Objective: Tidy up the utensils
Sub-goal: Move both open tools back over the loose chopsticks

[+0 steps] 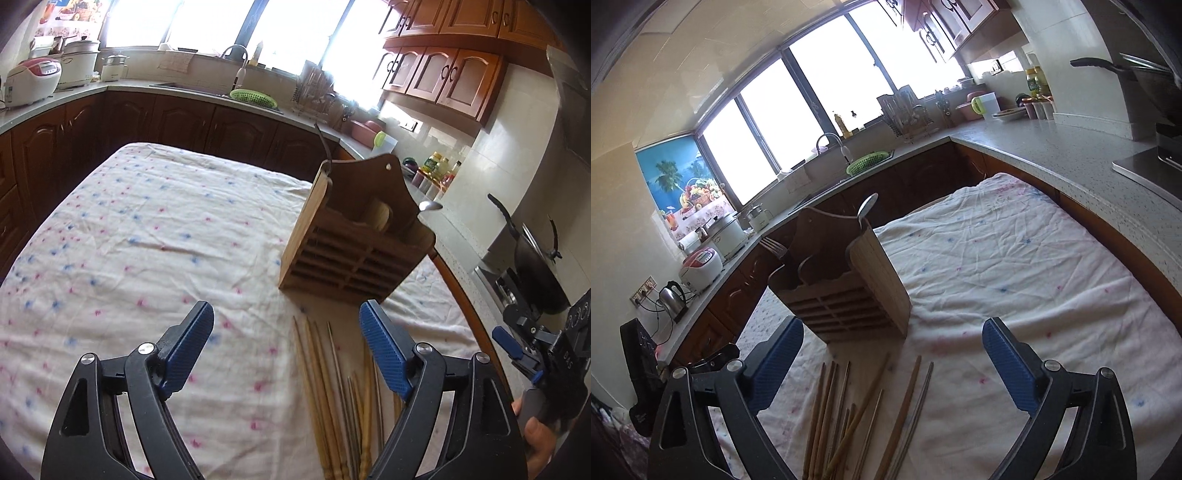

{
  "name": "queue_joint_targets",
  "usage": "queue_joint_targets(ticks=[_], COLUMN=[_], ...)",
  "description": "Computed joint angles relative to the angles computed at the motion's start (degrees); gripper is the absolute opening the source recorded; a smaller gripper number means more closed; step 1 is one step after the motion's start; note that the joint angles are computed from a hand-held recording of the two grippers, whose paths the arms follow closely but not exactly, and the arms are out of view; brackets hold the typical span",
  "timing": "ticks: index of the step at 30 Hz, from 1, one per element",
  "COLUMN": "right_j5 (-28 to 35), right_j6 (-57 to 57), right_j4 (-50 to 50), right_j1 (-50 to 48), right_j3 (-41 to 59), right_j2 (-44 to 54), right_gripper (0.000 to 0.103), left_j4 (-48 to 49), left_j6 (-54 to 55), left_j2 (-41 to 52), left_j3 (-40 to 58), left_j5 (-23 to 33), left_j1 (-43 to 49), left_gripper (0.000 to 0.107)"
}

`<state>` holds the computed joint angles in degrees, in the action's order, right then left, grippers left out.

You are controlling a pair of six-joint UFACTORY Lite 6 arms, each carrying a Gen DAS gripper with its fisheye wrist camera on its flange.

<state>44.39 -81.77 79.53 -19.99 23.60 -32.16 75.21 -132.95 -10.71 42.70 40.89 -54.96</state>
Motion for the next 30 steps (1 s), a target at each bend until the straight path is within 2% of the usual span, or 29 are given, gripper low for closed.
queue_joint_targets(ticks=[7,12,21,30], right_j5=[4.71,7.62,5.98,0.78], right_j6=[0.26,-0.02,0.48,-0.43], right_j4=[-7.06,-10.24,-11.28,-9.28], right_j1=[-7.90,-11.75,-11.32,-6.70], right_j3=[-9.90,-13.52,-14.48,-13.70], right_j2=[-10.88,-14.24,-14.80,-11.69], right_gripper=[0.099,0.099,0.098,0.098], left_j4=[-2.81,-4.42,-5.83,-6.04], left_j6=[-7.97,-11.11,-11.34,-7.79], left_j2=[-0.60,-0.82,-0.68,2.62], left_j3=[-4.51,-6.71,-7.12,-4.53], left_j5=[5.60,6.70,7.02,3.57], left_j1=[-10.34,-13.38,-13.94,-10.14], left_gripper=[0.083,0.083,0.083,0.083])
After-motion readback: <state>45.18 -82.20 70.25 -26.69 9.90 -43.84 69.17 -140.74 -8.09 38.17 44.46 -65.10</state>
